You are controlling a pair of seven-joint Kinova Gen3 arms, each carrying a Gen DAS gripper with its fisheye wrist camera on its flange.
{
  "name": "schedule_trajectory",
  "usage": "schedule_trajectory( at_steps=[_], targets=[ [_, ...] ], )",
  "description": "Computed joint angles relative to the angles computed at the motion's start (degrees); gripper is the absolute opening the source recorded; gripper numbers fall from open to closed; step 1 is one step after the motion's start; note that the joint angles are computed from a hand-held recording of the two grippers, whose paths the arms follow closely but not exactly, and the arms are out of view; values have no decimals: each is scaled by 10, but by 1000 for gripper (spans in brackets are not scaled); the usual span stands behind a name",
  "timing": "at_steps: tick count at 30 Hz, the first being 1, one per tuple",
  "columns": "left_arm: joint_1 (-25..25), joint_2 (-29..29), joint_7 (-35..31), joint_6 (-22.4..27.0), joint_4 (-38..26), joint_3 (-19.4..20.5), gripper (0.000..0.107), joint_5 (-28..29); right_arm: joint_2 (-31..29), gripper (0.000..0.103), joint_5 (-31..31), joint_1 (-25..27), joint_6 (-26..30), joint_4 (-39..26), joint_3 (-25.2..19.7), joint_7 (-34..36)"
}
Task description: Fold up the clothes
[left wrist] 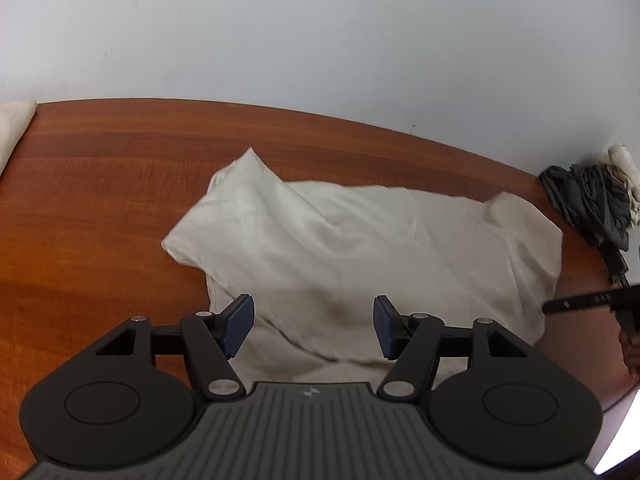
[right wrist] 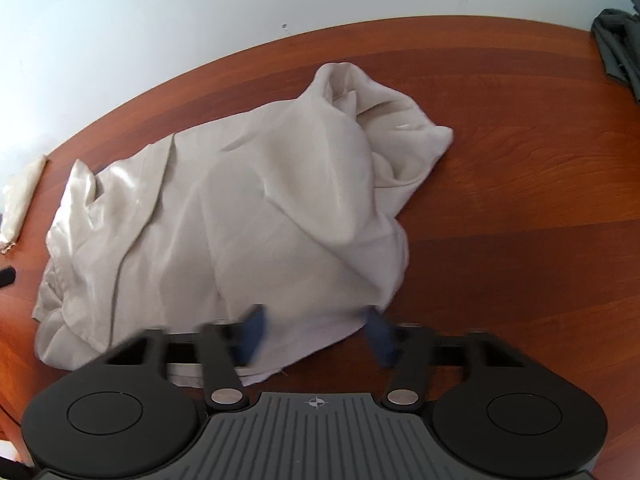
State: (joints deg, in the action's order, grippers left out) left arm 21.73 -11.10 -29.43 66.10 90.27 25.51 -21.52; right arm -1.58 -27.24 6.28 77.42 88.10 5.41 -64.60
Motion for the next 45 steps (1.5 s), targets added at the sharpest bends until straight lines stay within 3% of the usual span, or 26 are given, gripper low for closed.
schedule_trajectory(
  at_steps=[3, 8, 11, 12, 13, 15, 23, 32, 38, 45],
  targets=[
    [1, -9, 24, 11, 3, 16, 70, -6, 14, 6, -33, 11, 19, -10, 10, 5],
    [0, -18, 35, 21, 7, 39, 70, -22, 22, 3, -66, 23, 50, -48, 7, 27],
    [4, -20, 24, 22, 9, 45, 70, -23, 22, 9, -49, 14, 52, -71, -5, 32],
    [5, -20, 21, 22, 10, 46, 70, -23, 20, 19, -34, 7, 50, -77, -11, 31],
    [7, -20, 17, 22, 11, 47, 70, -21, 20, 38, -22, 0, 49, -81, -16, 31],
    [9, -20, 12, 23, 11, 50, 70, -19, 13, 58, -9, -12, 39, -75, -24, 32],
    [17, -20, 5, 40, 9, 73, 70, -29, -25, 60, -1, -69, 12, -21, -45, 67],
    [26, -17, 15, 58, 6, 83, 71, -33, -98, 62, 7, -157, -64, 66, -65, 185],
    [32, -15, 26, 69, 2, 86, 71, -39, -131, 62, 63, -215, -101, 102, -88, 271],
    [36, -16, 37, 78, -1, 87, 72, -42, -163, 59, 151, -255, -180, 152, -131, 280]
  ],
)
